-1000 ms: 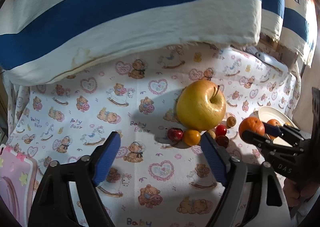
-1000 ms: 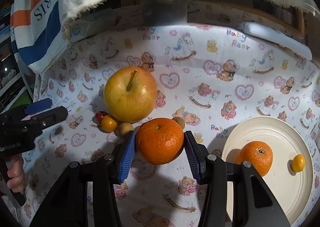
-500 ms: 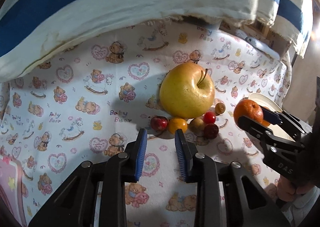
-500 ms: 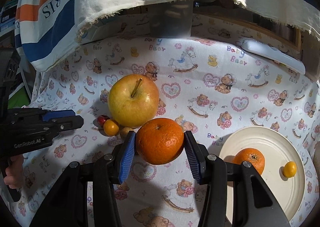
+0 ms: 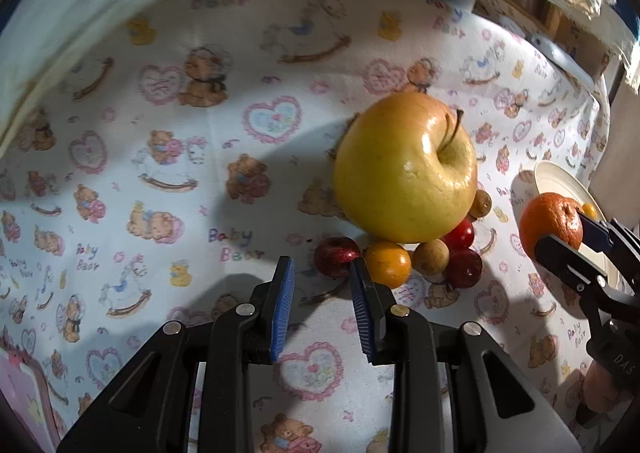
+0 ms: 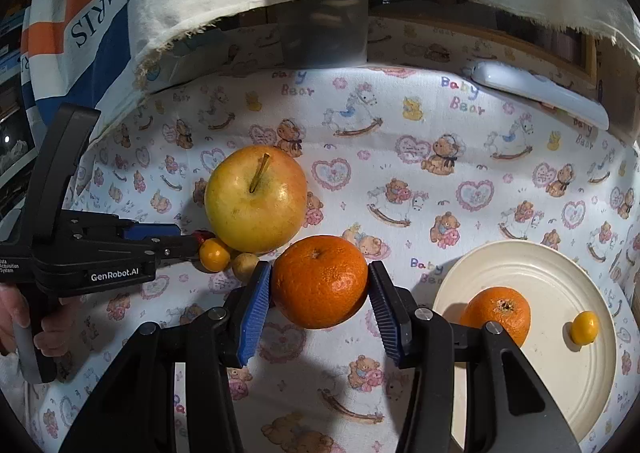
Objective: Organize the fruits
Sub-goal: 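Close the left gripper on the dark red fruit while the right gripper holds the mandarin, then carry the dark red fruit in the left gripper and mandarin in the right over the plate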
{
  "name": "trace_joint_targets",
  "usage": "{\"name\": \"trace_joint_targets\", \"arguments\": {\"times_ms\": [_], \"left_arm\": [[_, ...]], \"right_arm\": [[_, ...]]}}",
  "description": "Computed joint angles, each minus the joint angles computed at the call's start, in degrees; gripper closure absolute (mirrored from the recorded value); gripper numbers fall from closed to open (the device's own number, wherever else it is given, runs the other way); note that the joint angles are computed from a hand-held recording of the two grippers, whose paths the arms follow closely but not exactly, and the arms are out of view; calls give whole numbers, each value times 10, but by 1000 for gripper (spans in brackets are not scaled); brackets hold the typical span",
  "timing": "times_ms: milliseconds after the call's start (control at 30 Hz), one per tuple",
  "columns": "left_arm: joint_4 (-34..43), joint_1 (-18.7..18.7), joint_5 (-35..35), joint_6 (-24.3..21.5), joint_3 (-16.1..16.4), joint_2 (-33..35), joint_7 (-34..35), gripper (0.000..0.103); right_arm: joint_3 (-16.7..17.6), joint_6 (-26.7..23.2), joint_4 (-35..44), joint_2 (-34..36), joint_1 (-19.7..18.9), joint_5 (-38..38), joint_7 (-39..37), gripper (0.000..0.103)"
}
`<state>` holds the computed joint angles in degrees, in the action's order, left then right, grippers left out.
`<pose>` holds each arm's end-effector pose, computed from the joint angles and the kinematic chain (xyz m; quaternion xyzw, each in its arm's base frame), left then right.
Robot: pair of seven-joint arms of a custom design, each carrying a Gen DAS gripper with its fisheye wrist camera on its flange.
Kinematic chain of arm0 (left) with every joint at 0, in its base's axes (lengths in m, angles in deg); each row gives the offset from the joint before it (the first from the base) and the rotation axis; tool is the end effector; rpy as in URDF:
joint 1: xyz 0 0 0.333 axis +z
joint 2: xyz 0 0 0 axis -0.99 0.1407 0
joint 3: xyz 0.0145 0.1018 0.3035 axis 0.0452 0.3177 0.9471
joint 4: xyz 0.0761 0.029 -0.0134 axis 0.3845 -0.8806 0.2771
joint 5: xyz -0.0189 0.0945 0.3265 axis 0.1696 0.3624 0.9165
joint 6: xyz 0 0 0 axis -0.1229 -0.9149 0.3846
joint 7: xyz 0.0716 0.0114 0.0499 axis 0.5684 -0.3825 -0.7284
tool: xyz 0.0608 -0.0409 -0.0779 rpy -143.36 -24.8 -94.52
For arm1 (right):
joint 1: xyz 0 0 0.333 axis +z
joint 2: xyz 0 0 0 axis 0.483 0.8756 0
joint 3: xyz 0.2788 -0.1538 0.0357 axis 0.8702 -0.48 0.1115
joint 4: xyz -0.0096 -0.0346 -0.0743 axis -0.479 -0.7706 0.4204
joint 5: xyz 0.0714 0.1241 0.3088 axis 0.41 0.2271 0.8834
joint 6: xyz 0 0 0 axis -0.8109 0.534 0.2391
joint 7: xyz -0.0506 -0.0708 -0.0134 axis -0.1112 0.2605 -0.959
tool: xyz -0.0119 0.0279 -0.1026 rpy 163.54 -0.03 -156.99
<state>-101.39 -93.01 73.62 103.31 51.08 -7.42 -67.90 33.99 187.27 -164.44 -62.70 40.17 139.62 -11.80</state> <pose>0.5579 -0.2069 0.4781 -0.7729 0.5363 -0.2289 0.2502 0.6274 0.1875 0.4939 -0.8289 0.3346 -0.1464 0.4238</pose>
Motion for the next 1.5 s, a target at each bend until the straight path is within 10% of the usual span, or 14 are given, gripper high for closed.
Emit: {"name": "trace_joint_targets", "arguments": {"times_ms": [667,1500], "left_arm": [[23,-22,67,-23,15,11,-41,79],[41,-62,183,-65,-42,-44,-133,79]], "right_arm": [[-3,-17,12,8,-3,-18,30,53],[-33,-40,-45,-72,-35,44,-32,53]]}}
